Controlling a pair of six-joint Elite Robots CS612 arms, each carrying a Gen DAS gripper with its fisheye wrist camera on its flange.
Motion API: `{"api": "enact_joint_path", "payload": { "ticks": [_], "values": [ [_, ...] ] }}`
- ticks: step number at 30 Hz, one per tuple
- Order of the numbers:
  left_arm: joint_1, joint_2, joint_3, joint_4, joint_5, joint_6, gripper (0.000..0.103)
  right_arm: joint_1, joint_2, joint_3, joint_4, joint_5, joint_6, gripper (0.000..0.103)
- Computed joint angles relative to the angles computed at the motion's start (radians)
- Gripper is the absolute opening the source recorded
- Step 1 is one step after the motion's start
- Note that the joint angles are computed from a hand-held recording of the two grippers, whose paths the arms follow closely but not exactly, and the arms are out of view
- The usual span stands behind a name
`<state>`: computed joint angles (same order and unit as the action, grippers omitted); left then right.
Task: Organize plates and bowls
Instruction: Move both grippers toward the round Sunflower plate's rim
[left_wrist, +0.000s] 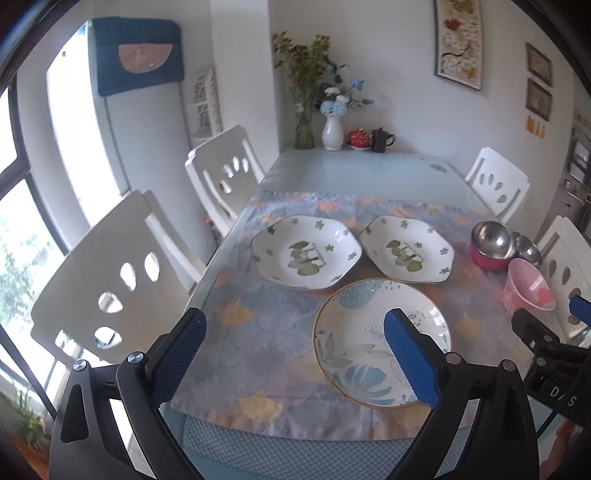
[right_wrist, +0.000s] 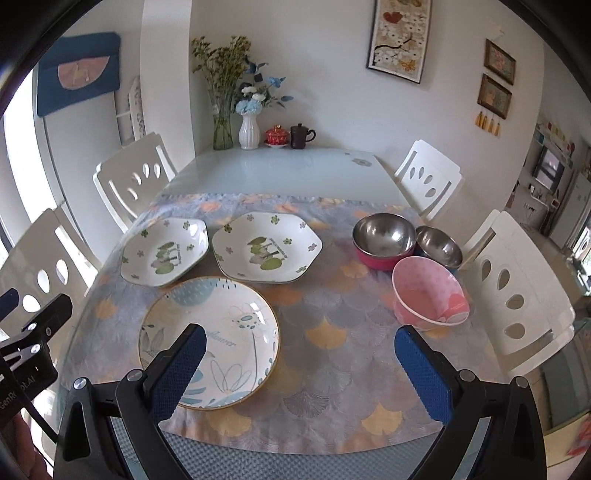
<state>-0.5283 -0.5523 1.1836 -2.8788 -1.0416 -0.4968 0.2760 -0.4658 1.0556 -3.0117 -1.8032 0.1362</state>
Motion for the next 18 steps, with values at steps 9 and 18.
{"api": "enact_joint_path", "payload": {
  "ticks": [9,18],
  "values": [
    [-0.001,0.009,-0.010,0.065,-0.018,-0.026,0.097,-0.010,0.011,-0.014,0.036,0.047,-0.013,0.101],
    [0.026,0.059,-0.090,0.098,-0.095,-0.001,0.097,-0.031,0.046,-0.071,0.066,0.159,-0.017,0.101]
  ]
}}
